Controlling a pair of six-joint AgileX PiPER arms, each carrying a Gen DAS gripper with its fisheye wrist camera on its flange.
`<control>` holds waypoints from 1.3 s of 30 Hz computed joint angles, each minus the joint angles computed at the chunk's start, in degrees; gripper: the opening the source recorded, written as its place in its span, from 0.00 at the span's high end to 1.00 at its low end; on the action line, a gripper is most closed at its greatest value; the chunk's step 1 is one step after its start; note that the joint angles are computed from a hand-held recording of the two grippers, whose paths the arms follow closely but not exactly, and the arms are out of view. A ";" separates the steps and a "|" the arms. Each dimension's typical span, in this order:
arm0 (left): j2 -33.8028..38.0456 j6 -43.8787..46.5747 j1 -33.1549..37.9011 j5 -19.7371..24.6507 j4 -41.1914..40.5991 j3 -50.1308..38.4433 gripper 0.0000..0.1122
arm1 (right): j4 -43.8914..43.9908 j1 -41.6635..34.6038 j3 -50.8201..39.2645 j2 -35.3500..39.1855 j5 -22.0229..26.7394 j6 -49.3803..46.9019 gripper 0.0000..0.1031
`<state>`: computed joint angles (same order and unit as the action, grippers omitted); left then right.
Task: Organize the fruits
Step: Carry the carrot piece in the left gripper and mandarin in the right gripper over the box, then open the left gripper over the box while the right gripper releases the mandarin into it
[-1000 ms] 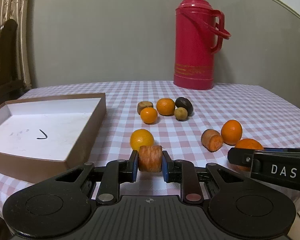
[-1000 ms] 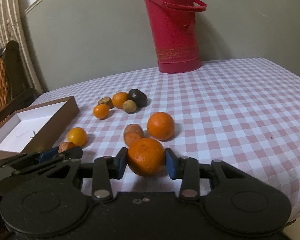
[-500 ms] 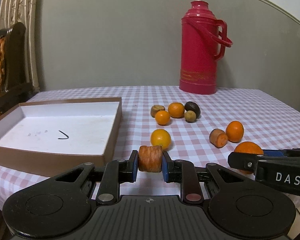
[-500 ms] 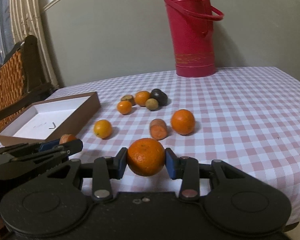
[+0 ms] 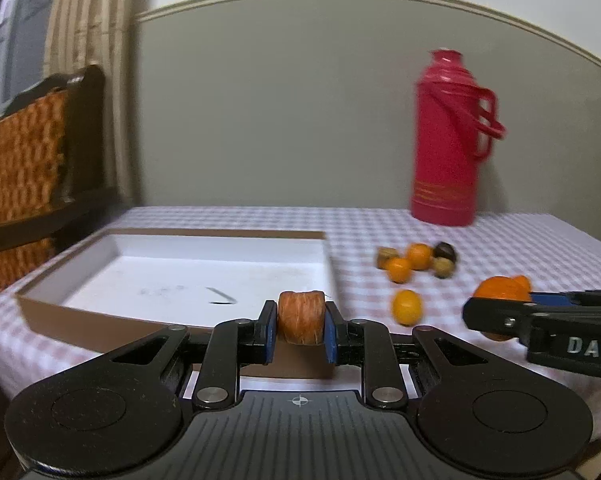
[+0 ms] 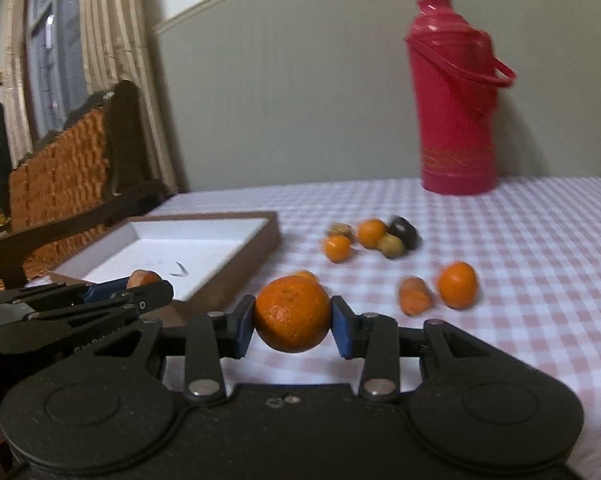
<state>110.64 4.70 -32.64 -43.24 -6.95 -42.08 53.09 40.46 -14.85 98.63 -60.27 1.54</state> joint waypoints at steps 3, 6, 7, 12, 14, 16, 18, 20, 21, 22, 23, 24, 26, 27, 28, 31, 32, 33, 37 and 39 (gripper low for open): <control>-0.23 -0.39 2.69 -0.52 0.09 0.34 0.79 | -2.24 -0.76 -2.49 0.81 0.70 -0.46 0.70; -0.22 -0.89 5.57 -0.54 0.07 0.14 0.79 | -3.84 -1.27 -5.25 1.68 1.72 -1.33 0.70; -0.13 -0.93 6.21 -0.25 -0.16 -0.16 0.79 | -4.66 -1.73 -6.42 2.06 2.30 -1.78 0.70; 1.02 -2.53 10.72 2.92 0.42 -3.61 0.79 | -7.60 -3.68 -11.71 4.03 5.27 -3.26 0.70; 1.82 -2.91 12.17 4.20 0.69 -5.34 0.79 | -8.79 -4.92 -14.01 4.87 6.61 -3.75 0.70; 2.83 -2.23 13.24 5.01 0.36 -7.33 0.79 | -9.38 -5.92 -16.38 5.68 8.01 -4.92 0.70; 4.22 -0.96 14.18 6.88 -0.20 -10.49 0.79 | -9.67 -6.86 -18.93 6.65 9.57 -6.47 0.70; 5.89 0.31 15.11 8.87 -1.04 -13.93 0.79 | -10.09 -7.89 -21.18 7.65 10.98 -7.58 0.69; 6.69 0.82 15.59 9.83 -1.44 -15.53 0.79 | -10.40 -8.43 -22.08 8.06 11.58 -7.91 0.69; 7.28 1.12 16.00 10.66 -1.72 -16.83 0.79 | -10.44 -8.99 -23.14 8.56 12.28 -8.36 0.69; 8.12 1.56 16.44 11.64 -2.21 -18.48 0.79 | -10.63 -9.43 -23.85 9.08 12.60 -8.41 0.69; 8.98 2.21 16.83 12.75 -2.98 -20.18 0.79 | -10.86 -9.81 -24.43 9.49 12.93 -8.47 0.69; 10.77 2.92 17.55 15.43 -3.94 -23.85 0.79 | -11.15 -10.62 -25.70 10.40 13.59 -8.80 0.69; 11.46 3.41 17.78 16.41 -4.53 -25.15 0.79 | -11.30 -10.99 -26.24 10.91 13.70 -8.93 0.69; 12.11 3.71 17.99 17.15 -4.87 -26.30 0.79 | -11.46 -11.44 -26.89 11.42 14.14 -8.98 0.69; 13.81 6.40 18.12 18.69 -7.37 -29.34 0.78 | -12.31 -12.78 -29.06 13.10 15.63 -8.45 0.69; 14.47 7.96 18.12 19.70 -8.89 -30.74 0.78 | -12.11 -12.99 -29.84 13.70 16.03 -8.82 0.69; 15.29 9.72 18.20 21.20 -10.93 -32.50 0.78 | -12.26 -13.24 -30.56 14.16 16.69 -9.10 0.68; 17.35 18.40 18.38 25.30 -21.52 -36.94 0.72 | -11.08 -13.19 -32.37 15.40 16.64 -10.46 0.48; 17.16 19.01 18.47 26.04 -22.99 -37.27 0.25 | -10.60 -12.43 -31.21 15.04 13.60 -9.79 0.36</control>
